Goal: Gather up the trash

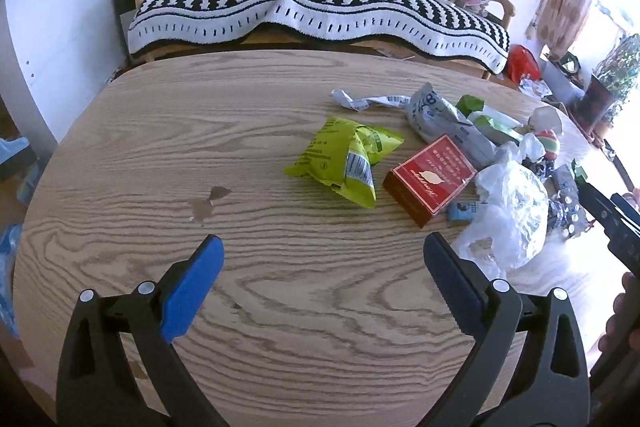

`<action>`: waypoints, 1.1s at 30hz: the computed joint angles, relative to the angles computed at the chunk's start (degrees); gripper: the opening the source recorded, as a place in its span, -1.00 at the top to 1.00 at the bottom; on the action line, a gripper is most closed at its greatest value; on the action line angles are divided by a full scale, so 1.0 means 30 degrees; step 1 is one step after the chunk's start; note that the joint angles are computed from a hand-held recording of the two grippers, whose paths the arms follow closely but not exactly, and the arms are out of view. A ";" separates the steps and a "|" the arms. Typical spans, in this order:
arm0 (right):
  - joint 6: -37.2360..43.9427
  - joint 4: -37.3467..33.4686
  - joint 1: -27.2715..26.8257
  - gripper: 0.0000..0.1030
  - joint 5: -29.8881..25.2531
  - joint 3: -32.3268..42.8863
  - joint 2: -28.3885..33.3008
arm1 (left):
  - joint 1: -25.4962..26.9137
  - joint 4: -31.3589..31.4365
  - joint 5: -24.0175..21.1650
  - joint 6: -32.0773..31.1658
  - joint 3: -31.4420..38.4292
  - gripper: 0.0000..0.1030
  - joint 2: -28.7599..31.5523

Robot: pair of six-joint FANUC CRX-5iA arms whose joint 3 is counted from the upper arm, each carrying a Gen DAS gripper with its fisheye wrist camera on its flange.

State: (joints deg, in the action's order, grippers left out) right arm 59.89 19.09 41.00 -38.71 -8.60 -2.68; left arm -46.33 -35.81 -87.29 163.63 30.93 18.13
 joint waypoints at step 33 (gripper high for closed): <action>-0.2696 0.1364 -0.0385 -0.89 0.0634 -0.0799 -0.0462 | -0.0278 -0.0716 -0.1084 -0.0188 0.0779 -0.88 0.0555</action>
State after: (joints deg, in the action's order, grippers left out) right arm 51.80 23.18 39.85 -36.81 -11.00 -4.06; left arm -47.17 -37.96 -90.54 163.07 33.27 19.79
